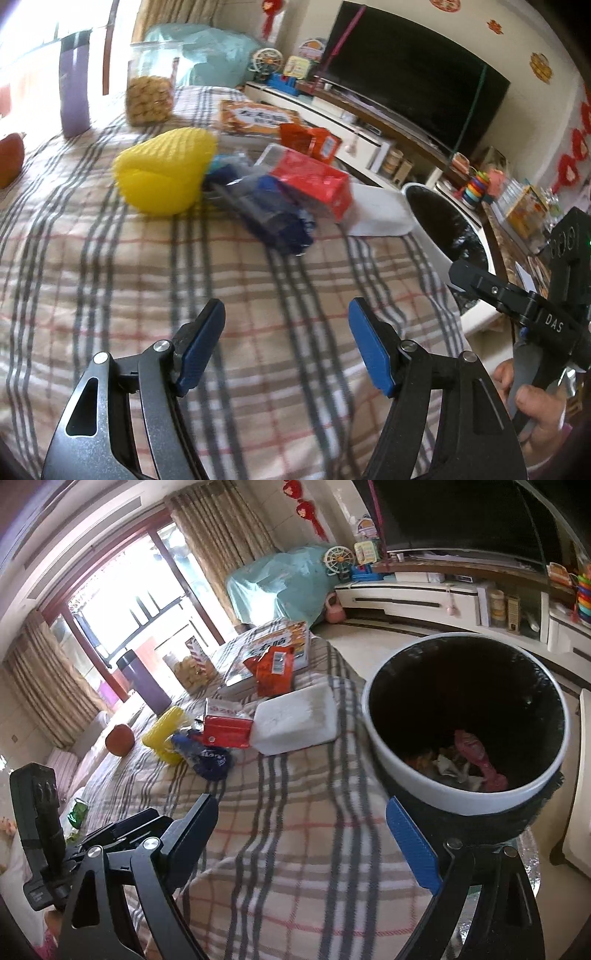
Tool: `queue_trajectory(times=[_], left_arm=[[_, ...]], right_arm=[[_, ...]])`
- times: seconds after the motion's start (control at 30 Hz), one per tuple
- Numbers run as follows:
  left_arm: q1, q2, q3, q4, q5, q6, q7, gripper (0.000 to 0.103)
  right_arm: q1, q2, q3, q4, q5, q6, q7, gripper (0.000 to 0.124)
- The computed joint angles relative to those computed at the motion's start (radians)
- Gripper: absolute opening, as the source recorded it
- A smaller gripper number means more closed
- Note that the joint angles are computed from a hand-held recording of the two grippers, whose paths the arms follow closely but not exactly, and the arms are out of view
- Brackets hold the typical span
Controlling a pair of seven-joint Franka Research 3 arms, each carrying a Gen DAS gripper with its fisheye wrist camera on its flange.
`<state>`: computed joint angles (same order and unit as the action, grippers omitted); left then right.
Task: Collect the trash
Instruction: 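Move both tools back toward the items on the bed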
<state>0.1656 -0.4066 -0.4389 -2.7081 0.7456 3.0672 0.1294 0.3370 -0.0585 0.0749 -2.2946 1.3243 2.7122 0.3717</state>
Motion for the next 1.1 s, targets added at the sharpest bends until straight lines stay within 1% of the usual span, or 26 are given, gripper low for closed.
queue_trajectory(times=[0.17, 0.33, 0.53, 0.6, 0.77, 0.9, 0.97, 1.1], left_arm=[[0.008, -0.012, 0.02, -0.014, -0.006, 0.01, 0.003, 0.071], [0.027, 0.0, 0.017, -0.002, -0.014, 0.019, 0.017, 0.071], [0.066, 0.07, -0.008, 0.069, 0.037, -0.001, 0.015, 0.071], [0.068, 0.1, -0.002, 0.097, 0.066, -0.011, -0.001, 0.071], [0.04, 0.184, 0.046, 0.169, 0.133, -0.042, -0.044, 0.071], [0.005, 0.23, 0.095, 0.208, 0.169, -0.065, -0.059, 0.071], [-0.003, 0.247, 0.112, 0.224, 0.209, -0.073, -0.095, 0.071], [-0.031, 0.278, 0.153, 0.248, 0.271, -0.072, -0.145, 0.07]], right_arm=[[0.01, 0.017, 0.012, 0.016, -0.021, 0.019, 0.003, 0.094], [0.014, 0.044, 0.019, 0.047, -0.041, 0.038, -0.003, 0.094], [0.009, 0.088, 0.029, 0.098, -0.063, 0.06, -0.016, 0.094], [0.007, 0.11, 0.034, 0.122, -0.098, 0.066, -0.005, 0.094], [0.004, 0.151, 0.053, 0.166, -0.14, 0.085, -0.029, 0.094], [0.006, 0.187, 0.074, 0.199, -0.189, 0.12, -0.052, 0.094], [0.001, 0.195, 0.08, 0.206, -0.205, 0.121, -0.05, 0.094], [0.004, 0.243, 0.084, 0.241, -0.325, 0.114, 0.017, 0.092]])
